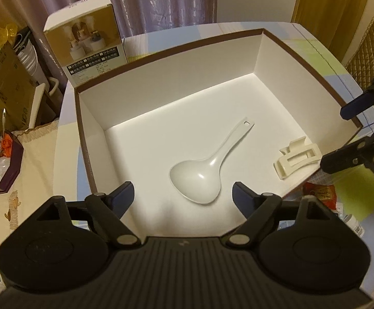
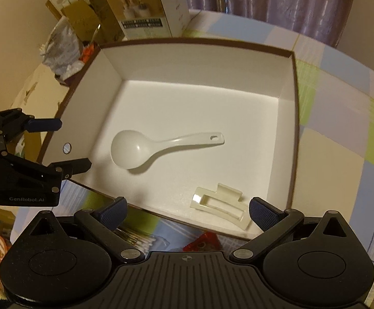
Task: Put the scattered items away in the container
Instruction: 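Withdraw both tools from the box back toward the remaining items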
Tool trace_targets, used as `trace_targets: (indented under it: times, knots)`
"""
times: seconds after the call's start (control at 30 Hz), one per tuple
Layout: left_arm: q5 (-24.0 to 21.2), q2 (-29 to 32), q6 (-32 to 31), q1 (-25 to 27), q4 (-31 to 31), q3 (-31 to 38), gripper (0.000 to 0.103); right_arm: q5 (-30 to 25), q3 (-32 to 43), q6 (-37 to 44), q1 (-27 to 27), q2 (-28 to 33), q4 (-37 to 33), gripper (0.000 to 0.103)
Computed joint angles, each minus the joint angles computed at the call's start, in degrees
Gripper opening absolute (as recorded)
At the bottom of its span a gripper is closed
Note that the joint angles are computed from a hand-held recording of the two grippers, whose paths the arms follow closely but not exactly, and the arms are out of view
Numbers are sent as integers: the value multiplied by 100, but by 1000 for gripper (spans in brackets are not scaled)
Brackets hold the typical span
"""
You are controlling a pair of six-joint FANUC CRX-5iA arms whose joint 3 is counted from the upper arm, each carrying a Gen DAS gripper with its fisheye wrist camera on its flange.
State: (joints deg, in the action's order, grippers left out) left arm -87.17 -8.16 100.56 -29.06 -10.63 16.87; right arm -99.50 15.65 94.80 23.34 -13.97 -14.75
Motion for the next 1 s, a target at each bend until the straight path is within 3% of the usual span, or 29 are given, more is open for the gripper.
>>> trace_targets:
  times: [0.2, 0.47, 0.8, 1.0]
  knots:
    - [-100, -104, 210, -289, -264, 126, 84, 273, -63, 57, -232, -346, -237, 103]
    - [-161, -500, 574, -510, -390, 34, 90, 742, -330, 299, -929, -970, -670, 103]
    - [-418, -1044, 945, -836, -544, -297, 90, 850, -841, 855, -1477, -1671, -922, 103]
    - [-560, -1347, 1405, -950, -570, -603, 90, 712, -1281, 1012, -1449, -2074, -867, 103]
